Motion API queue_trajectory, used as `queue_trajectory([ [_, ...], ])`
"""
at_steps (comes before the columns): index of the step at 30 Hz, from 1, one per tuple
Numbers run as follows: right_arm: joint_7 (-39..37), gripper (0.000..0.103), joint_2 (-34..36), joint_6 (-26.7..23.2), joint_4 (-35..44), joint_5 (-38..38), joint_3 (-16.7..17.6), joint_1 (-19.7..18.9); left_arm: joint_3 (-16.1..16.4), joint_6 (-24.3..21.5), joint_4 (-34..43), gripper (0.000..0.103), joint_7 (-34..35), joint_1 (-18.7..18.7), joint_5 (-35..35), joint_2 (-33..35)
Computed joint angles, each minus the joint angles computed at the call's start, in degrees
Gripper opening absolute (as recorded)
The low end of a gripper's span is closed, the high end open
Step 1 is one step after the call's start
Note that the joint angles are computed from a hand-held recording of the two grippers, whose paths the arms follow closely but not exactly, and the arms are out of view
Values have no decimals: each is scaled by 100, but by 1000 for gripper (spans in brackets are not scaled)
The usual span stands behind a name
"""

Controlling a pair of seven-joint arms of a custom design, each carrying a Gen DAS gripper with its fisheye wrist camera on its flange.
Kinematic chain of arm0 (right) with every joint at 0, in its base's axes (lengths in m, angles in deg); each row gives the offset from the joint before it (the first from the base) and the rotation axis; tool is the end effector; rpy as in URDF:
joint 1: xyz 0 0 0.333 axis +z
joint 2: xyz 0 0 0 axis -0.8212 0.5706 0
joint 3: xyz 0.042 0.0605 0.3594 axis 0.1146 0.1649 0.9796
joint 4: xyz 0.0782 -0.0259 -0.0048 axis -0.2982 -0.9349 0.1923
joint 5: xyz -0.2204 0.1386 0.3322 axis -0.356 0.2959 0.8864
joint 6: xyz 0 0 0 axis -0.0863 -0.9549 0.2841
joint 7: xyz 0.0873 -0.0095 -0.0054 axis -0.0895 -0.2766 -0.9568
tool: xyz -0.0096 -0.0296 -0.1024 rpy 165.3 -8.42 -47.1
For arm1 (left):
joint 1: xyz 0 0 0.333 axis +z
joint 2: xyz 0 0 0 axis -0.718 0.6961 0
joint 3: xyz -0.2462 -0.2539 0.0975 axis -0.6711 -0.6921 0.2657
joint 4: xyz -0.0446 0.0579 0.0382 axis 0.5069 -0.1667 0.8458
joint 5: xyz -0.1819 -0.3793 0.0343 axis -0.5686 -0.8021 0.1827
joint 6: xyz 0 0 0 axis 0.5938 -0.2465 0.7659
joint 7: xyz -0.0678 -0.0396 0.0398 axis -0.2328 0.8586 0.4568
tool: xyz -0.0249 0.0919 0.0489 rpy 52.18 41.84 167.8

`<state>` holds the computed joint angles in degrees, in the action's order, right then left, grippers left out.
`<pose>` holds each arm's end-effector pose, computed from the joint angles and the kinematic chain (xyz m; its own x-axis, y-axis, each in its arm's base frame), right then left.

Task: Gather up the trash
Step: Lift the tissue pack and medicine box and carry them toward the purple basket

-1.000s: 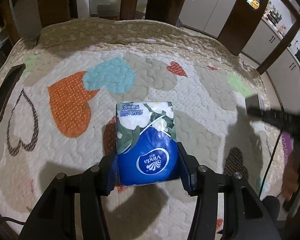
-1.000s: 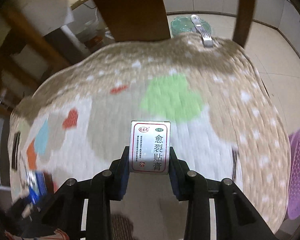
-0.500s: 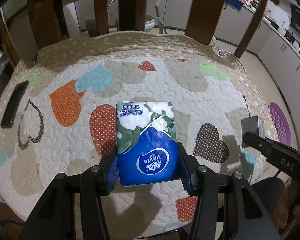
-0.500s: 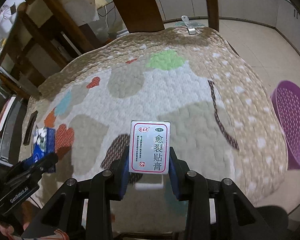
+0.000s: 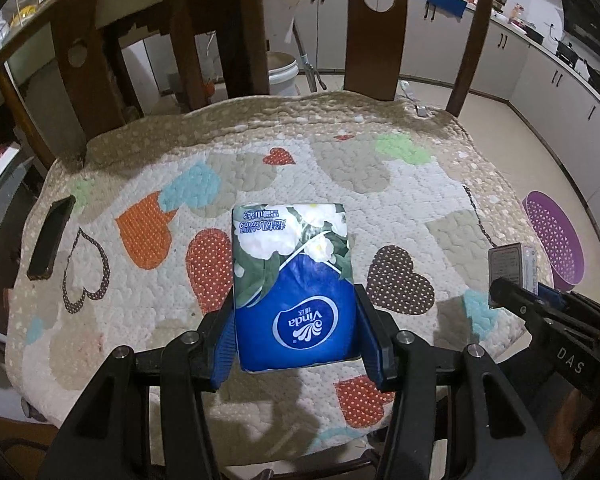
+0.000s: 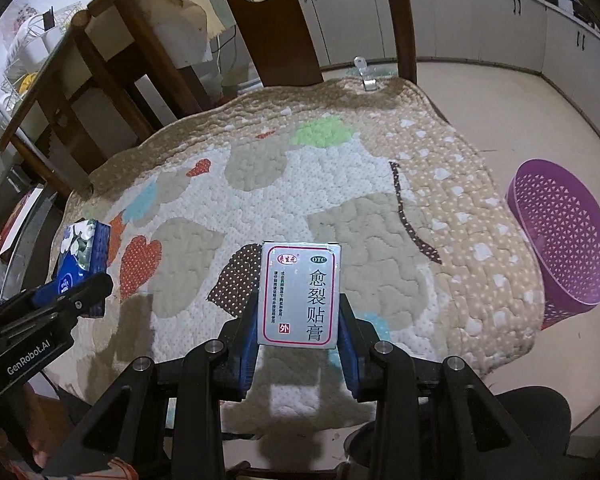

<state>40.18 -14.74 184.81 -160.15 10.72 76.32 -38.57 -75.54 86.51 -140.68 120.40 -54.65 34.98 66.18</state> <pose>0.5388 0.1750 0.4622 0.1847 -0.9484 -0.2579 -0.8751 -0.0393 -0.4824 0.4987 -0.2254 0.4934 0.1022 -0.9947 -0.0146 -0.8415 -0.0786 -0.5345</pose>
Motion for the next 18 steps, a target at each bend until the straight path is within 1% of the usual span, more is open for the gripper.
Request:
queue_trajectory([
  [7,212,38,-164,255,-150,-353,3,-20,-45,-118,67,51,-78,-27,156,8],
  [12,297,38,-206,332,-185,-490,-21,-14,-30,-149,87,51,-69,-51,154,30],
  [18,282,38,-184,349,-209,-443,-57,-3,-24,-151,92,51,-18,-74,163,71],
])
